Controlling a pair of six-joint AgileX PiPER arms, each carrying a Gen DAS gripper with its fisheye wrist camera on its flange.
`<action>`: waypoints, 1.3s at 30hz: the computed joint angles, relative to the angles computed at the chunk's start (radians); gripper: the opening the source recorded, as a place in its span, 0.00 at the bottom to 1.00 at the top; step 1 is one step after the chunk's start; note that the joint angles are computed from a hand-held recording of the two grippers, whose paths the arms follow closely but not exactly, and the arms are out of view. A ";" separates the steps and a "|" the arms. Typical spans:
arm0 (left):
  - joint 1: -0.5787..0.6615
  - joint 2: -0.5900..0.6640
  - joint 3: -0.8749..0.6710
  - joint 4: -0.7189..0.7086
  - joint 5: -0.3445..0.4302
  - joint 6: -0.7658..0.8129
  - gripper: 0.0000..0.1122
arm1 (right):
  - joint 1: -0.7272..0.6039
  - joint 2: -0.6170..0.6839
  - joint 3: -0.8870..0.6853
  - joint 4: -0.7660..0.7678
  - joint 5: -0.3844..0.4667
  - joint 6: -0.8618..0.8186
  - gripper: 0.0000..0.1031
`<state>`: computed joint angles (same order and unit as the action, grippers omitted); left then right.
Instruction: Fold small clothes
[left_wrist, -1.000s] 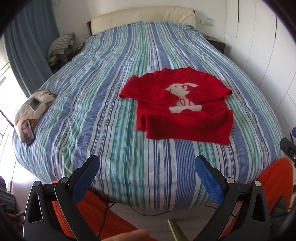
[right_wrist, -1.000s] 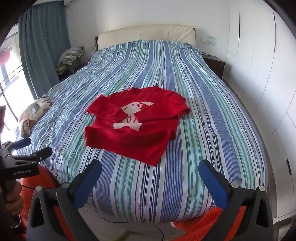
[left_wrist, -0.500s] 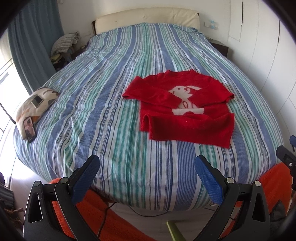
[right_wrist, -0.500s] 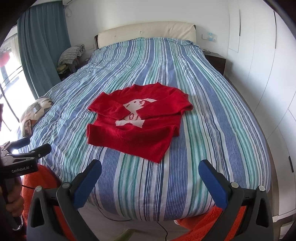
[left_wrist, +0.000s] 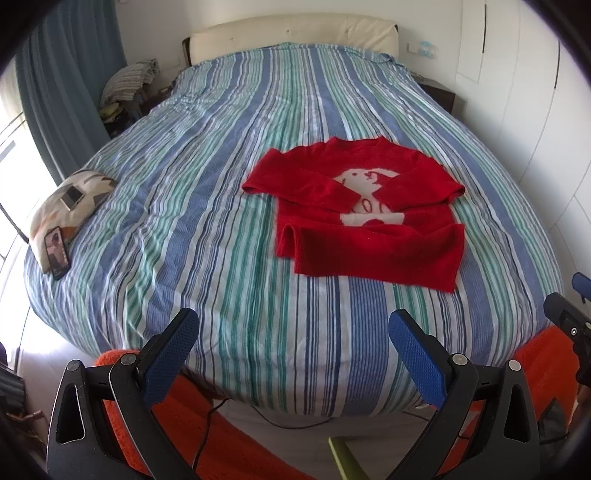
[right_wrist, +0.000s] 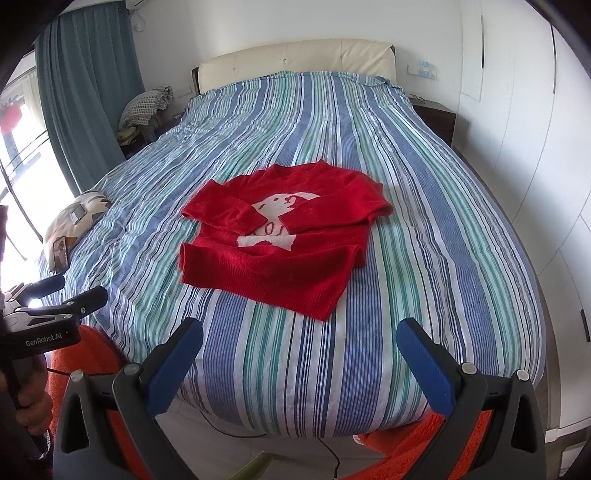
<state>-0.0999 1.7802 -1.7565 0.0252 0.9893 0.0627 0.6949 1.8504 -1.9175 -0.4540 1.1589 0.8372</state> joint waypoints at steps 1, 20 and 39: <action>-0.002 -0.003 0.003 0.001 -0.002 0.000 0.91 | 0.000 -0.002 0.002 0.000 -0.001 0.002 1.00; -0.024 -0.023 0.038 0.034 -0.038 -0.034 0.91 | -0.011 -0.015 0.009 0.004 0.001 0.010 1.00; -0.001 0.009 0.031 0.035 -0.044 -0.026 0.91 | -0.023 -0.026 0.043 0.010 -0.016 0.027 1.00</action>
<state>-0.1012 1.7891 -1.7259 0.0599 0.9453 0.0365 0.6717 1.8245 -1.8742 -0.4444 1.1430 0.8640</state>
